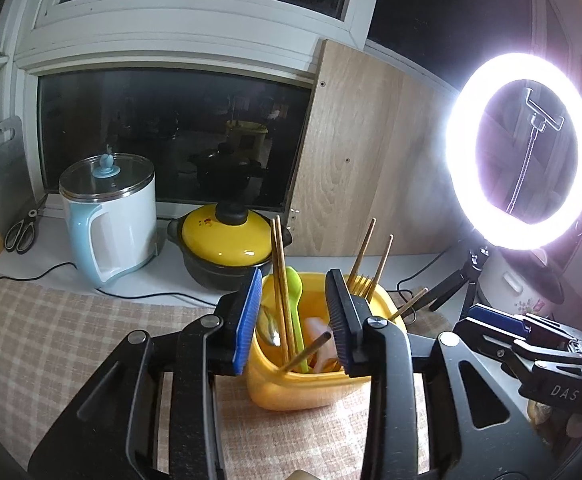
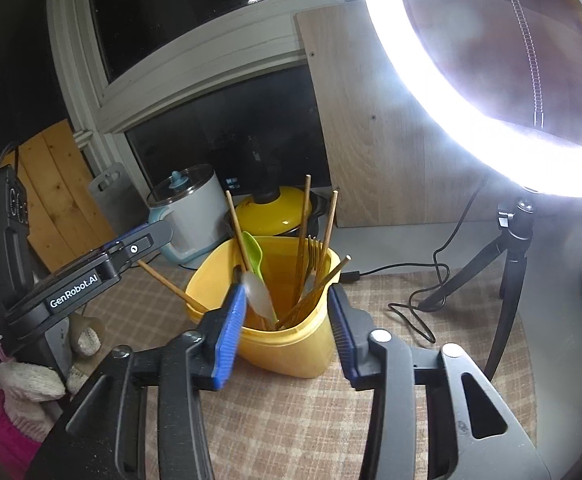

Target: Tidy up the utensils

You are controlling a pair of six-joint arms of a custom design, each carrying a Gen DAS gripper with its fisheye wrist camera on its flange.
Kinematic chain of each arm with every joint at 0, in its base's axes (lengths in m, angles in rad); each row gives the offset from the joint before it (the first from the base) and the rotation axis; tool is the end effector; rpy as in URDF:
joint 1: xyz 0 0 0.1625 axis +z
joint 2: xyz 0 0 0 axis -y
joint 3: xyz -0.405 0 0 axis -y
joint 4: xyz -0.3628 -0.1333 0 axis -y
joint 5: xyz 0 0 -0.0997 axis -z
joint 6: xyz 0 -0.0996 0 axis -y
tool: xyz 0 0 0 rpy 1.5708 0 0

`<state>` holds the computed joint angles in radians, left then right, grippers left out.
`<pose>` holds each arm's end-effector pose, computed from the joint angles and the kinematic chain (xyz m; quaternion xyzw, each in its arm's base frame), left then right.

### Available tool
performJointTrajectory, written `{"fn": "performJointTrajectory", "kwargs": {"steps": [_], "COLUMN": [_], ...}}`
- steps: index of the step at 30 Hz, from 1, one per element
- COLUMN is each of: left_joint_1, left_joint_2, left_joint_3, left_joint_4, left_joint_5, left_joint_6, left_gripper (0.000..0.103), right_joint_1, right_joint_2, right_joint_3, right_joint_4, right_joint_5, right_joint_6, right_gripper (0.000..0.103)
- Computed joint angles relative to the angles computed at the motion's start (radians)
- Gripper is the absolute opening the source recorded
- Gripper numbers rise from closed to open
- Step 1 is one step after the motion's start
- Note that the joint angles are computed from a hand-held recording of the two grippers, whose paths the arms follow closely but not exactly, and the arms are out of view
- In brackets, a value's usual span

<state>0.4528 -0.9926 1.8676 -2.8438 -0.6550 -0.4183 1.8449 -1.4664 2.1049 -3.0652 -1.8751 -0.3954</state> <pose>-0.4191 -0.4400 0.2059 0.2193 0.8560 -0.4286 0.1885 0.2270 -0.4251 0.3621 0.2360 -0.8701 0.4011 0.1625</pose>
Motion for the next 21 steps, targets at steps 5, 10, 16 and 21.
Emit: {"fn": "performJointTrajectory", "kwargs": {"steps": [5,10,16,21], "left_joint_1": [-0.021,-0.06,-0.108,-0.15], "left_joint_2": [-0.03,-0.067,-0.098,-0.118], "left_joint_3": [0.027,0.05,0.051,0.061], "left_joint_4": [0.056,0.138,0.283,0.379], "left_joint_5": [0.013,0.04,0.082,0.116], "left_joint_6": [-0.052,-0.122,-0.211,-0.29], "left_gripper": [0.053,0.081,0.085,0.098], "right_joint_1": [-0.001,0.007,0.018,0.025], "right_joint_2": [-0.026,-0.056,-0.091,-0.116], "right_joint_3": [0.018,0.042,0.071,0.089], "right_joint_4": [0.013,0.004,-0.009,-0.015], "right_joint_5": [0.0,-0.01,-0.026,-0.046], "right_joint_6": [0.014,0.009,0.006,-0.004], "right_gripper": [0.043,0.056,0.072,0.075]}}
